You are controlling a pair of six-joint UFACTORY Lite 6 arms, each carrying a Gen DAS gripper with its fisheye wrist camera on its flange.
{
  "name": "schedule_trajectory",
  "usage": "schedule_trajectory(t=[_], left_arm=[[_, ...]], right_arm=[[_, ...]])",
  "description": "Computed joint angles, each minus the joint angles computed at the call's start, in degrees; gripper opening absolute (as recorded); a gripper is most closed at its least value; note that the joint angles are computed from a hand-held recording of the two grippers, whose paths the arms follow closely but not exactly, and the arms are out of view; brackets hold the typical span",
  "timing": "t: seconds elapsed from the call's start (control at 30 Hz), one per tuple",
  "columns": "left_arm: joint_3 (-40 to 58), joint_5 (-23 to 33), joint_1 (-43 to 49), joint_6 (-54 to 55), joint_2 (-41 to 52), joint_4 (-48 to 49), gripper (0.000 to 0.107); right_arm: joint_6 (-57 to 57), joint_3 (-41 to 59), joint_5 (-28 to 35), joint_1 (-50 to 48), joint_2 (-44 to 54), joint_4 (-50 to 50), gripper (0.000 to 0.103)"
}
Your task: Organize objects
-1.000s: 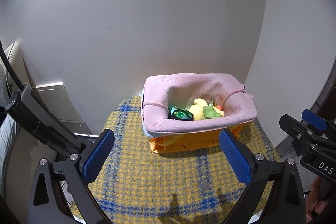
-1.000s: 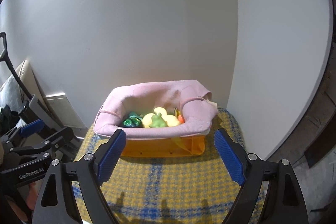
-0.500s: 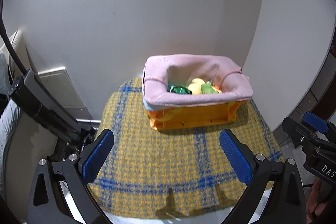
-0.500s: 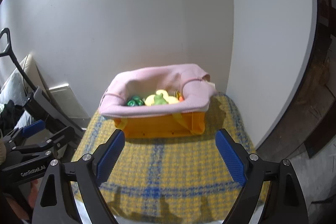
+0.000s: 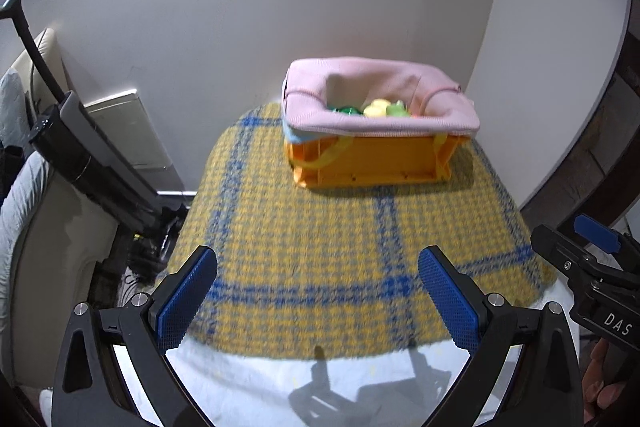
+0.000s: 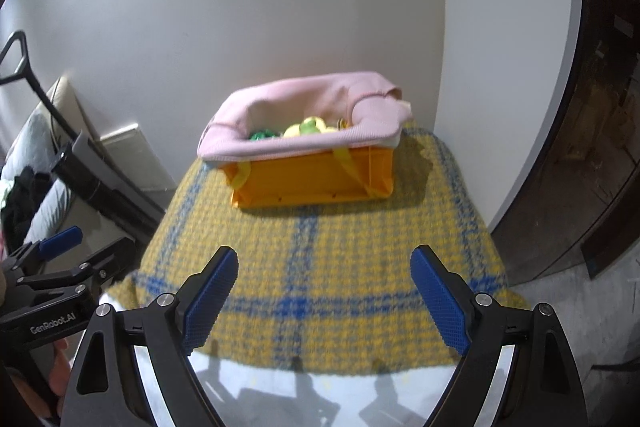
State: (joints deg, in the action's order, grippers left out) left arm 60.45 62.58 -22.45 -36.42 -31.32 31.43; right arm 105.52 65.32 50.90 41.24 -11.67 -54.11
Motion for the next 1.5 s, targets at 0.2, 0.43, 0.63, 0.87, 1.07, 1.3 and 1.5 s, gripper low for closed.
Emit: schedule_trajectory(t=[0.2,0.43,0.63,0.87,1.07,1.3,1.5], left_arm=[[-3.92,4.07,-3.06,-2.38,-4.60,1.44,0.103],[-8.18,5.27,-3.74,-1.93,-6.66,0.15,0.103],[-9.69,4.89,-3.08,-0.88,-7.10,-1.10,0.103],[-9.31,4.52,-3.54,-0.70,-6.78,-0.69,0.103],[-9.32,4.45,-4.09,-1.13,-6.54,-0.49,0.103],[-9.27,4.24,-3.51,-0.39,-6.63,-0.88,0.103],[-9.33,4.40,-3.72,-0.64,-6.74,-0.83,0.103]], right_arm=[[4.39,-2.89,0.44,2.79,0.19,0.47,0.088],[7.34,-2.91,4.59,6.80,1.58,0.64,0.088],[9.12,-3.52,4.02,7.69,2.00,1.38,0.088],[9.34,-3.56,4.41,7.65,1.81,1.36,0.088],[9.10,-3.35,4.24,7.38,2.03,1.47,0.088],[9.32,-3.00,4.18,7.34,2.39,1.55,0.088],[9.53,-2.51,4.65,7.75,2.72,1.43,0.088]])
